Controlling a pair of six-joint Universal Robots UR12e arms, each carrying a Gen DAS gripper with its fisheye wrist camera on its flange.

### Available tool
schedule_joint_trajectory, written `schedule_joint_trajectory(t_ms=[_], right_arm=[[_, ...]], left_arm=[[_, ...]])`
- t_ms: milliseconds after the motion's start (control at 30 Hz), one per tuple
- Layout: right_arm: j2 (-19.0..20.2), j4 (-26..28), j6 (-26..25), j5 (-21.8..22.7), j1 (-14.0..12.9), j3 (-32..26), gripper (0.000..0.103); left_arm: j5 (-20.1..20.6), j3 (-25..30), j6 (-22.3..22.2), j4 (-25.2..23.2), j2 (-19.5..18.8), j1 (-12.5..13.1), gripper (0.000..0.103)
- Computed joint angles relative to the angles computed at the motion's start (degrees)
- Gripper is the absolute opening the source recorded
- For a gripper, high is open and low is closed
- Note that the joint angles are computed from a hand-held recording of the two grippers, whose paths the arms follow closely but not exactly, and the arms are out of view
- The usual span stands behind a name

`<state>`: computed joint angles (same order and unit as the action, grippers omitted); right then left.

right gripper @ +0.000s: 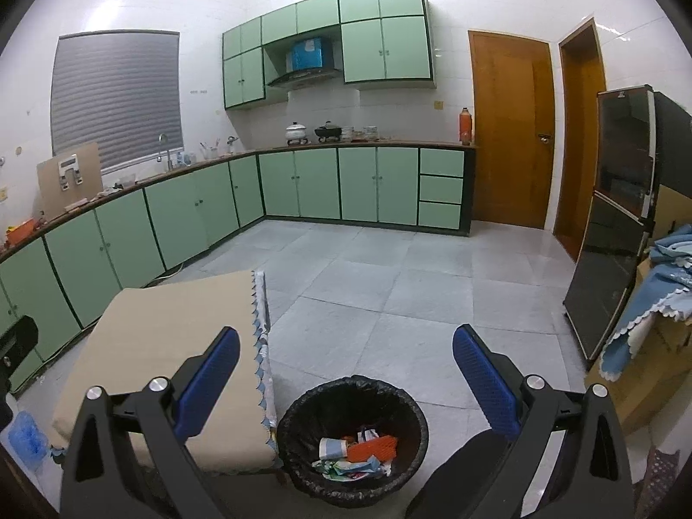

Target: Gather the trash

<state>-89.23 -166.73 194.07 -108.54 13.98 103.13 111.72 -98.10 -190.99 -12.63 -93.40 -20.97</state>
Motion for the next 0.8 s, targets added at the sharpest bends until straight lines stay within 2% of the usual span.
schedule_joint_trajectory(t_ms=[300,800], right_arm=[[0.2,-0.21,-0.86,-0.5,0.23,-0.1,0.097],[0.69,-0.52,-2.31,-1.23,1.25,-0.35,0.097]], left_arm=[[-1.33,-0.63,-0.49,0.39,-0.04,0.13,0.097],[-0.35,-1.0,-1.11,1.78,-0.01,0.27,0.097]])
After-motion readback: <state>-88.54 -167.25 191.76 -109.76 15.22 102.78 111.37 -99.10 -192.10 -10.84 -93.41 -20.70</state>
